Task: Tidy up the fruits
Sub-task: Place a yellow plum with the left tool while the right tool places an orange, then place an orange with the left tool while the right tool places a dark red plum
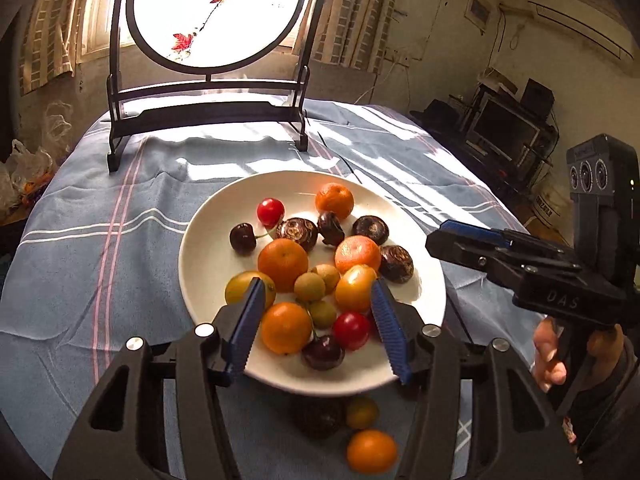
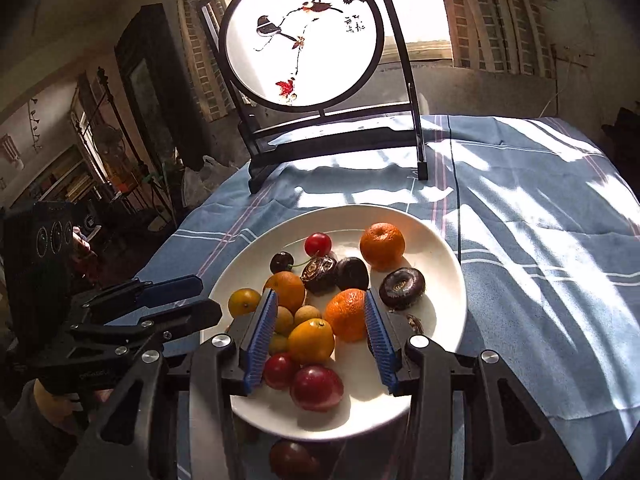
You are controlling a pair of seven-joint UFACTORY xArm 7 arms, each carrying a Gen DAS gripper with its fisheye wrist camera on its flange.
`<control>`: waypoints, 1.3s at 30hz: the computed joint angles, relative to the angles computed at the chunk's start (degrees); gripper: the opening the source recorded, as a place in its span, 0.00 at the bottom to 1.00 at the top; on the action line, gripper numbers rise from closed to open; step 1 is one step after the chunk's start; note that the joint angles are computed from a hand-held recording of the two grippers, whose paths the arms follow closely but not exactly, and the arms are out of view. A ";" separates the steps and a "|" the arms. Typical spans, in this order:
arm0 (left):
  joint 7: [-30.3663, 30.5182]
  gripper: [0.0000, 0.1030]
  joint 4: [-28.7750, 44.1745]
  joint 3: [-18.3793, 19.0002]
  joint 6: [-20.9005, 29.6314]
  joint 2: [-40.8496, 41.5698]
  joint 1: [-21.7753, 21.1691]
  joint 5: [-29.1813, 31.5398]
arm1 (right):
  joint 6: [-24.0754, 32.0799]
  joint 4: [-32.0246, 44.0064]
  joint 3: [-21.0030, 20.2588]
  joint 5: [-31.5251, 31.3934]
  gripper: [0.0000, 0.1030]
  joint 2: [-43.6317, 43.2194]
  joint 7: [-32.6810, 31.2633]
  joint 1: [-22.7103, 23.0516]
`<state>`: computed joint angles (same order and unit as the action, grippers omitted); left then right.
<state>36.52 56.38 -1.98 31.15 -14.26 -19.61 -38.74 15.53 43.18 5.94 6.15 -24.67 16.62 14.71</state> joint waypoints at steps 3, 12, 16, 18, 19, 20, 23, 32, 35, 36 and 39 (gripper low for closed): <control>2.05 0.62 -8.79 -0.65 -0.15 -8.32 -0.66 2.41 | -0.17 -7.22 -0.09 1.30 0.45 -7.84 0.65 1.43; -5.42 0.57 -20.64 -2.54 -1.75 -15.84 -3.04 14.22 | 0.13 -21.55 -0.46 4.15 0.46 -22.59 6.49 4.78; -8.42 0.34 -18.38 -2.22 -0.17 -11.85 -3.80 16.68 | 1.62 -21.15 0.21 2.81 0.46 -22.39 7.13 4.75; -8.15 0.34 -18.40 -1.49 -1.21 -11.92 -4.65 15.92 | 2.76 -20.19 0.57 1.91 0.46 -21.52 6.97 4.57; -8.06 0.33 -18.68 -1.24 -1.72 -12.40 -5.02 15.60 | 3.27 -19.62 0.73 1.41 0.46 -20.85 6.77 4.40; -7.86 0.33 -19.01 -0.74 -1.87 -13.08 -5.57 14.90 | 4.05 -18.89 0.66 1.04 0.46 -19.99 6.37 4.49; -6.80 0.33 -20.40 0.90 -1.51 -16.29 -7.28 12.54 | 5.76 -16.17 0.89 0.07 0.46 -16.44 4.80 4.79; -6.35 0.33 -24.05 3.60 0.65 -24.98 -7.49 11.98 | 9.29 -6.83 4.86 -3.85 0.52 -4.38 3.96 2.77; -6.53 0.33 -24.55 4.16 1.05 -25.76 -7.14 11.98 | 10.05 -5.41 6.32 -6.43 0.53 -2.36 6.30 1.00; -6.46 0.33 -24.69 4.42 1.07 -25.86 -7.17 11.84 | 10.74 -5.12 6.04 -6.38 0.48 -1.93 6.52 1.17; -6.38 0.33 -24.91 4.78 0.80 -25.86 -7.04 11.60 | 11.08 -5.91 5.59 -6.60 0.39 -2.63 7.82 1.29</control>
<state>30.14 31.47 2.80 31.95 -40.12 -26.65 -27.14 26.62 37.27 11.54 -0.46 -27.30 24.44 16.00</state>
